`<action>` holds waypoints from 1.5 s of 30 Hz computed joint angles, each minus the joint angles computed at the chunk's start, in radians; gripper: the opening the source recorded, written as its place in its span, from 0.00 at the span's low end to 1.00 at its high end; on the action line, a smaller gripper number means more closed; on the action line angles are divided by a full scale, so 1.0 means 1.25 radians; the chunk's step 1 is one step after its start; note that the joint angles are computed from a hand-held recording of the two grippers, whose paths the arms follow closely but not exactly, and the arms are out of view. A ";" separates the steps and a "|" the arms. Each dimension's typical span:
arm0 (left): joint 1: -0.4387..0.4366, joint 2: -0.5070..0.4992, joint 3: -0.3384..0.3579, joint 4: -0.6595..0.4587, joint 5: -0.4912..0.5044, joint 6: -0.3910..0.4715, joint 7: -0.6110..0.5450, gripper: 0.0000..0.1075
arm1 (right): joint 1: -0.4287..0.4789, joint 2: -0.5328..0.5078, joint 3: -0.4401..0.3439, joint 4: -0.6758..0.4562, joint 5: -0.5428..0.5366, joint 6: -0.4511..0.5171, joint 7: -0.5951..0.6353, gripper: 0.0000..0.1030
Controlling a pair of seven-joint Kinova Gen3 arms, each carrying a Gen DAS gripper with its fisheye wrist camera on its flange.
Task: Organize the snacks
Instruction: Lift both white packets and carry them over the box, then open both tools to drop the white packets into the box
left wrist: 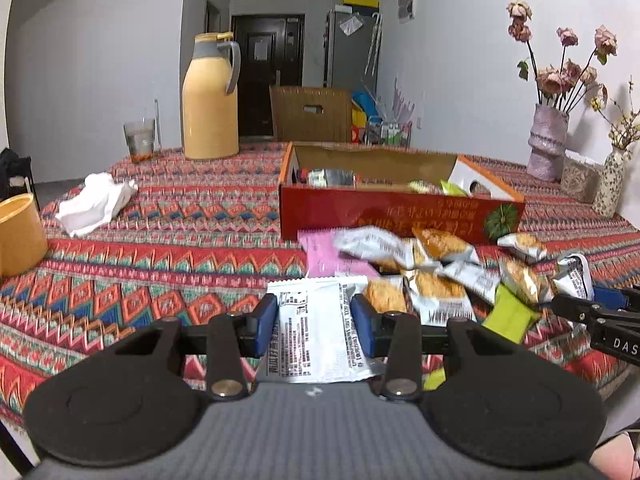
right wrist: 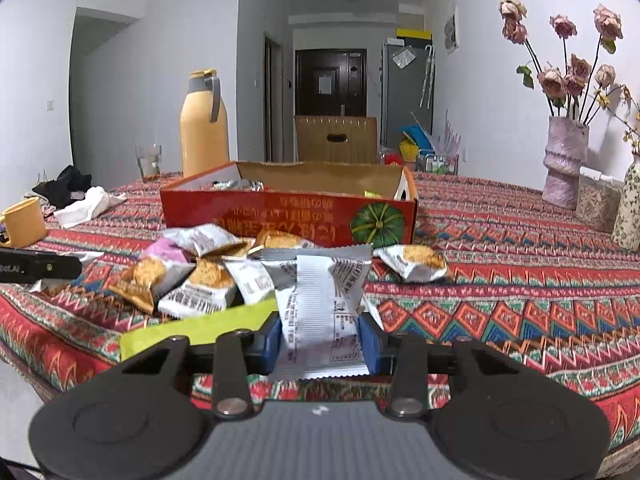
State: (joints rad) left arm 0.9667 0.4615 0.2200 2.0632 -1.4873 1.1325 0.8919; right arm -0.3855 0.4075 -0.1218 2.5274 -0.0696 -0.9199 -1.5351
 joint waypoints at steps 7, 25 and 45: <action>-0.019 0.016 -0.019 -0.039 -0.047 0.016 -0.029 0.39 | 0.004 -0.006 0.003 -0.049 0.005 0.030 0.004 0.39; -0.109 0.058 -0.075 -0.186 -0.139 -0.036 -0.183 0.39 | 0.024 0.043 0.016 -0.302 0.021 0.206 0.009 0.39; -0.163 0.172 -0.190 -0.403 -0.140 -0.162 -0.288 0.39 | 0.064 0.170 -0.021 -0.627 0.115 0.434 -0.023 0.39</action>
